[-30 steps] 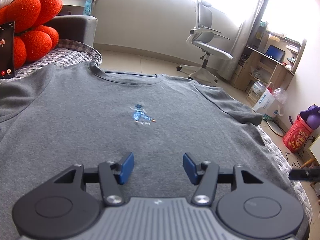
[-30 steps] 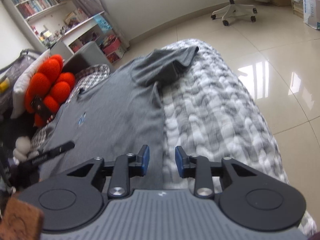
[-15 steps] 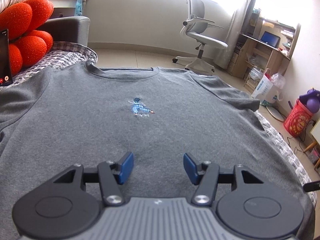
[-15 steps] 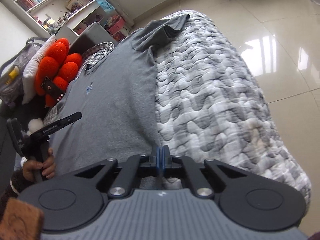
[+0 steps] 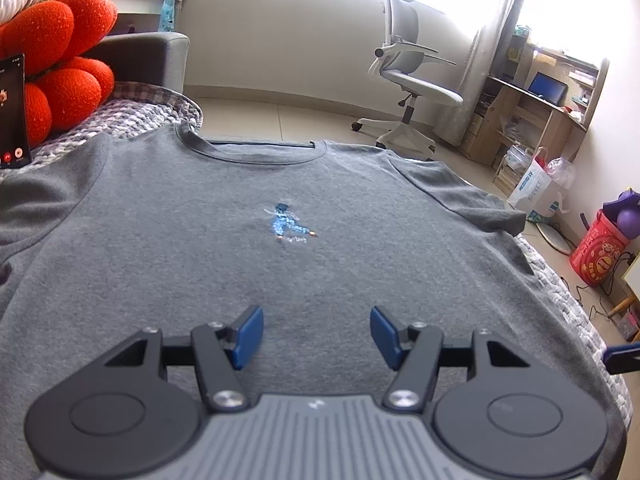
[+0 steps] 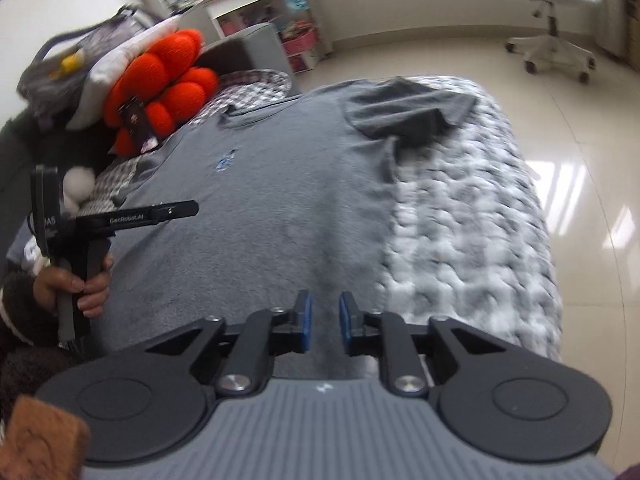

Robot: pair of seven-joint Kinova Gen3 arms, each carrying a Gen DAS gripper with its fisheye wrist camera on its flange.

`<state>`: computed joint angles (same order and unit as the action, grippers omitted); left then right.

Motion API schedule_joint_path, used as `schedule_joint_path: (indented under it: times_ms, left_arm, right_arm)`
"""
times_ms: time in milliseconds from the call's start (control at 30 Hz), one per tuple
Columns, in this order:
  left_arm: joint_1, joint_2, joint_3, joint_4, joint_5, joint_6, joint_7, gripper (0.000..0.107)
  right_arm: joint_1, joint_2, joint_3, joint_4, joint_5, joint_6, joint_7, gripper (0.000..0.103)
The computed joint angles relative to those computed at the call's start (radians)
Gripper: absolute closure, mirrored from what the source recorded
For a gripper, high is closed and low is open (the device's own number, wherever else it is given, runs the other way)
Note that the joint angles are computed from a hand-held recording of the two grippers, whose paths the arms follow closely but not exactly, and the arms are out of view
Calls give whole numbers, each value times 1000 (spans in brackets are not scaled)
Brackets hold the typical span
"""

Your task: Fold clothes

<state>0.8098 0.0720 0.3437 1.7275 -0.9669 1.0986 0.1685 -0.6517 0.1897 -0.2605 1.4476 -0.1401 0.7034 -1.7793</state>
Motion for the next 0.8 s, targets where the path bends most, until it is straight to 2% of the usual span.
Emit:
schedule_joint_path:
  times_ms: [33,167,367,467,567,800]
  left_arm:
    - [-1,-10,0,11,3,-3,-5,47]
    - [-10,-59,20,62,23,2,-27,46]
    - [-39,-182,107,180,56,22,-36,44]
    - [-59,-234,139,200,108,44,-63,40]
    - [-86,-304,154,221,155,34,-75,40]
    - [-203,-431,183,259,200,68,-27,39]
  right_arm:
    - [-1,18,-6,-15,0,7,20,72]
    - [-25,53,1,-45,30,59,52,72]
    - [40,-25,-12,73,-75,12,113,72]
    - [45,-51,-8,84,-62,44,87,72]
    - [13,-55,7,49,13,116,33,71]
    - [-1,-65,12,10,86,98,-59,67]
